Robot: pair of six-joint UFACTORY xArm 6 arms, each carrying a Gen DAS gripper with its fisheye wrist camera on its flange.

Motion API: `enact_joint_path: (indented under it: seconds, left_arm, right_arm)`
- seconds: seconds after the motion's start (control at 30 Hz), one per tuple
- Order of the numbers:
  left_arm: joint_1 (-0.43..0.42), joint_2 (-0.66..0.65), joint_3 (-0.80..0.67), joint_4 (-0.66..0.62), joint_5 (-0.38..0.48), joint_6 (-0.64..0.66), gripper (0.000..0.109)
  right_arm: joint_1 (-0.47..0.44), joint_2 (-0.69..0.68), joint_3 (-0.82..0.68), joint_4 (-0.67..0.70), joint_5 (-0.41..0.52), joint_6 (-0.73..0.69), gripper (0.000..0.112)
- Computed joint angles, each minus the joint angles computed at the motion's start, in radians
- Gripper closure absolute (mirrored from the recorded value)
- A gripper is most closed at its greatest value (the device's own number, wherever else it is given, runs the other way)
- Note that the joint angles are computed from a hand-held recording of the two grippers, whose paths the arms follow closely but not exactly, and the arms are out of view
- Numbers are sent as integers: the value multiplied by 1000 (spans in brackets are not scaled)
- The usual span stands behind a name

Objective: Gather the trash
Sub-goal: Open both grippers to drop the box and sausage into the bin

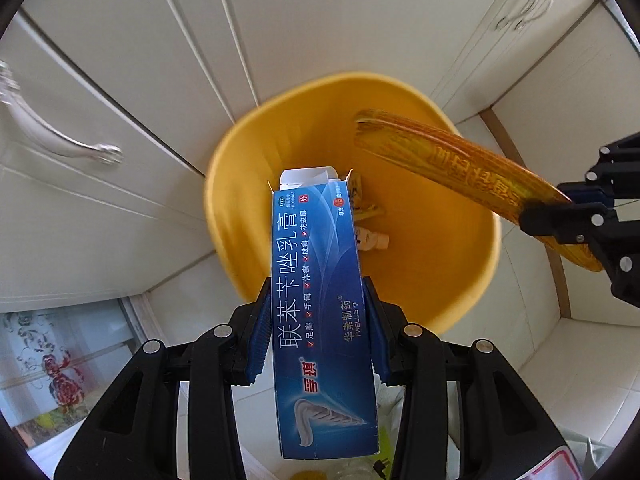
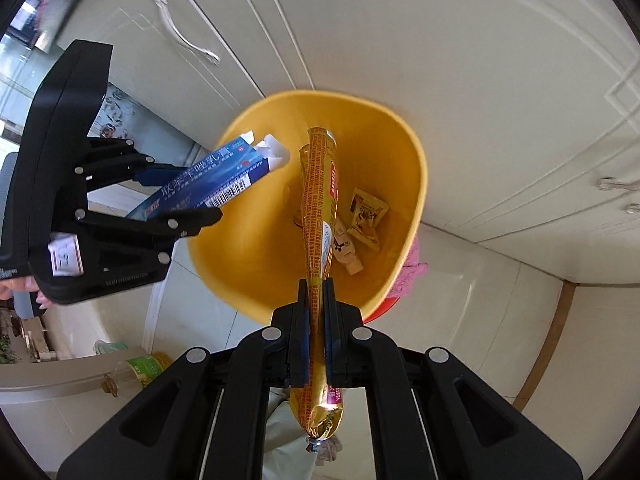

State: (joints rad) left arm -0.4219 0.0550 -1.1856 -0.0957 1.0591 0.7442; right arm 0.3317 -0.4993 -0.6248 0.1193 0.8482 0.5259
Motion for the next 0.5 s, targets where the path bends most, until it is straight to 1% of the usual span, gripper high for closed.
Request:
enact_joint_path:
  seconds: [0.17, 0.23, 0.3, 0.43, 0.5]
  left_arm:
    - [-3, 69, -42, -4, 28, -15, 67]
    - [-5, 96, -78, -13, 59, -14, 67]
    - [-3, 108, -95, -22, 73, -2, 67]
    - [6, 121, -107, -30, 76, 5, 66]
    - [7, 116, -107, -40, 79, 4, 64]
  right_arm:
    - [-33, 80, -10, 86, -45, -83, 106]
    - [-47, 99, -8, 115, -59, -104, 106]
    - [-58, 120, -16, 129, -66, -116, 106]
    - [-73, 138, -26, 148, -84, -132, 105]
    - [-77, 136, -25, 149, -90, -132, 103]
